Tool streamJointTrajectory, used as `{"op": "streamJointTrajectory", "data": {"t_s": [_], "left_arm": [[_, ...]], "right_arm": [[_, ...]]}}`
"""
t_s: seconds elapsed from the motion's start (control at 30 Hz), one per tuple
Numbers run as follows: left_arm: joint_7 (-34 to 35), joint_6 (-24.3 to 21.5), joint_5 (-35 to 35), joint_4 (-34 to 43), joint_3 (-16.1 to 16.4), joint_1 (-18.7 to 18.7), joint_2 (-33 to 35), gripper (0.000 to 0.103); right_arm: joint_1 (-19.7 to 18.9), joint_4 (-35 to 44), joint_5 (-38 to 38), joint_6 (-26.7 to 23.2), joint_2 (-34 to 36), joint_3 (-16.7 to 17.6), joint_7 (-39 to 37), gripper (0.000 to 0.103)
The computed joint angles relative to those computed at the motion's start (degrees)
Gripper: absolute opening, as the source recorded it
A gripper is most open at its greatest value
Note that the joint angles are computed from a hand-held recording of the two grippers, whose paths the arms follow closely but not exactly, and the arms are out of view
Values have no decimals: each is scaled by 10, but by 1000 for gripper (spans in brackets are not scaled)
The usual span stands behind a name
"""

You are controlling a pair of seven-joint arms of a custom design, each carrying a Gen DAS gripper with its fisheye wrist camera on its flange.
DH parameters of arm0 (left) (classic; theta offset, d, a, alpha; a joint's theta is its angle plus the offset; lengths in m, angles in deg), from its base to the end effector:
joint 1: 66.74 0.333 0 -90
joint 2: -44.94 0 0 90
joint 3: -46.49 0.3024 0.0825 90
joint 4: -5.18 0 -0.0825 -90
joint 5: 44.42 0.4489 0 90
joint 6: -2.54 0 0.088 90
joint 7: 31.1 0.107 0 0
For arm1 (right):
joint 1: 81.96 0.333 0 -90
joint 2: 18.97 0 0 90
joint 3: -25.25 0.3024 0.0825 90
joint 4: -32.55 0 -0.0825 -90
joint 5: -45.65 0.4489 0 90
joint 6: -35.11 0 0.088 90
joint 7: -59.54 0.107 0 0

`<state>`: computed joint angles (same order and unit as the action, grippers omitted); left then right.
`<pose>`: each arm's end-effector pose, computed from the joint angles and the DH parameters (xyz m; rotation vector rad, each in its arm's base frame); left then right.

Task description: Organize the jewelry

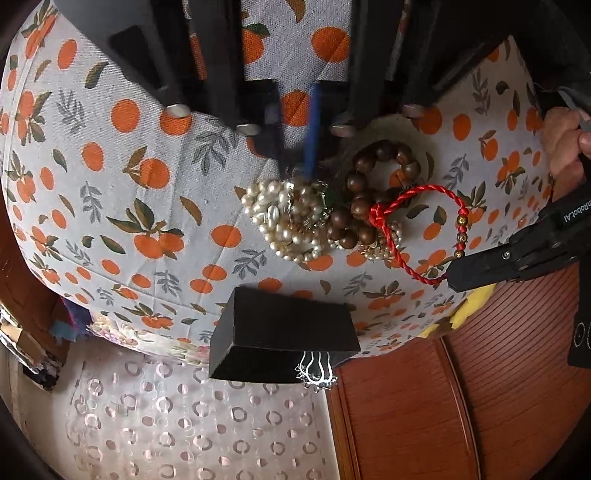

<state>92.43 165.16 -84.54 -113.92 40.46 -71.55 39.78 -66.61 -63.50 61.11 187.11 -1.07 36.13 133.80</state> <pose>0.6270 -0.0875 0.5191 -1.5853 1.9334 -1.1234 0.6816 0.3118 0.4610 -2.1174 1.2444 -0.2910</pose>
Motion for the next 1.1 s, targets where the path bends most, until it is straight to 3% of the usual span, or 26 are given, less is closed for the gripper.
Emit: {"op": "streamJointTrajectory", "data": {"t_s": [0.13, 0.63, 1.1], "left_arm": [[0, -1, -1, 0, 0, 0, 0, 4], [11, 7, -10, -4, 2, -1, -1, 4], [4, 20, 10, 28, 0, 5, 15, 4]], "right_arm": [[1, -14, -4, 18, -10, -1, 0, 3], [-5, -53, -9, 96, -51, -1, 0, 3], [-1, -23, -23, 120, -55, -6, -13, 3]]}}
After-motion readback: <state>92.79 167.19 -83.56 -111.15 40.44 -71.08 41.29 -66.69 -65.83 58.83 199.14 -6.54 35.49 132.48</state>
